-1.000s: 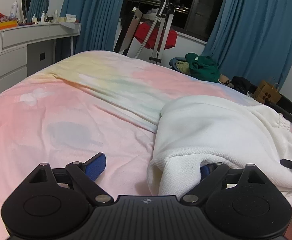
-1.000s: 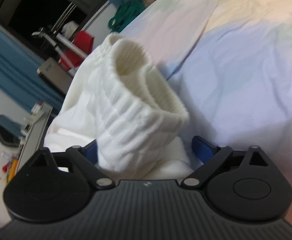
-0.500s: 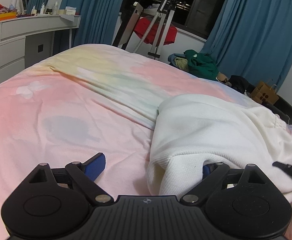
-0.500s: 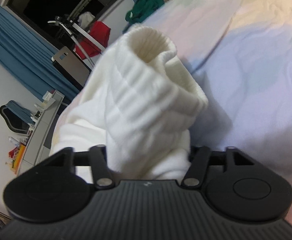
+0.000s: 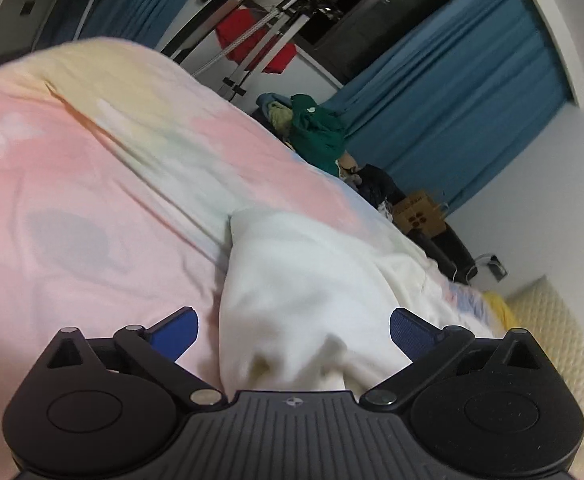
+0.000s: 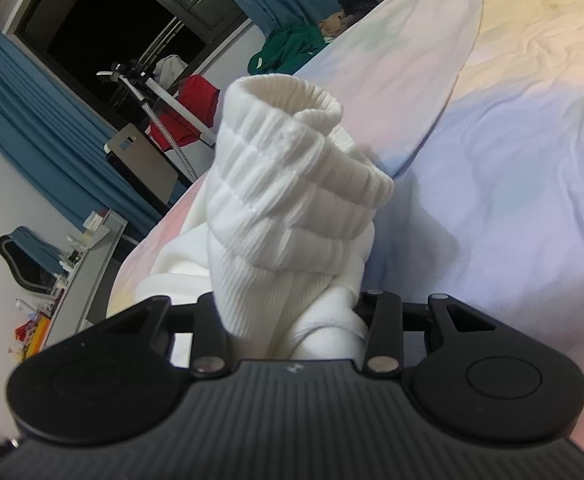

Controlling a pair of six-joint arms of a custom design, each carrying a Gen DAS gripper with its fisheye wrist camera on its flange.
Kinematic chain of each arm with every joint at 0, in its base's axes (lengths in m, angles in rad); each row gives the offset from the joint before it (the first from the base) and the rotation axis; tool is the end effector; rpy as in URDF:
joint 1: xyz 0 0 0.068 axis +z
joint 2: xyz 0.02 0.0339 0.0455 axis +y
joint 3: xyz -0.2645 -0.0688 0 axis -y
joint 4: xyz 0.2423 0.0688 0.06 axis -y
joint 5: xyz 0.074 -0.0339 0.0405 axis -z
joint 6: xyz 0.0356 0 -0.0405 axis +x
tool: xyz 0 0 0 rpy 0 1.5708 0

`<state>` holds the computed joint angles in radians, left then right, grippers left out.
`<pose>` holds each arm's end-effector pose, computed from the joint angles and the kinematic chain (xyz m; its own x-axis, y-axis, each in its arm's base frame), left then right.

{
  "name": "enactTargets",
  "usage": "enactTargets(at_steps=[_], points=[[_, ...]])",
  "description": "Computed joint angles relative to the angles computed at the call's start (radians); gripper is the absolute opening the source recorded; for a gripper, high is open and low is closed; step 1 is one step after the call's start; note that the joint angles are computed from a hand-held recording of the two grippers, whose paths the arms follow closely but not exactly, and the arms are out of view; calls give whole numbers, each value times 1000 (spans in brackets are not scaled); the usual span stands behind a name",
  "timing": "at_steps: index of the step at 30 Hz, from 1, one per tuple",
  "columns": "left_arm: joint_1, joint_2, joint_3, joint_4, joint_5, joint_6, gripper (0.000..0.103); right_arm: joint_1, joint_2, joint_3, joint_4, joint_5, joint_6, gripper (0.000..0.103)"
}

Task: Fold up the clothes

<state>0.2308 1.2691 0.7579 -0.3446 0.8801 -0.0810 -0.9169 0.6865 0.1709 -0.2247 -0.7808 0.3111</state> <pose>0.2452 0.0294 0.2268 -0.7607 -0.2317 -0.6064 0.2856 0.7194 -0.6332 0.0984 -0.0872 0.1469 -0.3148 0.7682 -0.5575 0.3614 0.6401 0.6780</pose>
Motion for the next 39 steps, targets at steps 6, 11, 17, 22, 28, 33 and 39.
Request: enactTargets(at_steps=[6, 11, 17, 22, 28, 33, 39], points=[[-112, 321, 145, 63, -111, -86, 103, -38, 84, -18, 70, -44, -11, 42], [-103, 414, 215, 36, 29, -72, 103, -43, 113, -25, 103, -48, 8, 42], [-111, 458, 261, -57, 193, 30, 103, -25, -16, -30, 56, -40, 24, 43], [-116, 524, 299, -87, 178, 53, 101, 5, -62, -45, 98, -17, 77, 43], [-145, 545, 300, -71, 120, 68, 100, 2, 111, -38, 150, 12, 57, 46], [-171, 532, 269, 7, 91, 39, 81, 32, 80, -32, 120, 50, 57, 46], [-160, 472, 213, 57, 73, 33, 55, 79, -73, -26, 46, 95, 55, 41]])
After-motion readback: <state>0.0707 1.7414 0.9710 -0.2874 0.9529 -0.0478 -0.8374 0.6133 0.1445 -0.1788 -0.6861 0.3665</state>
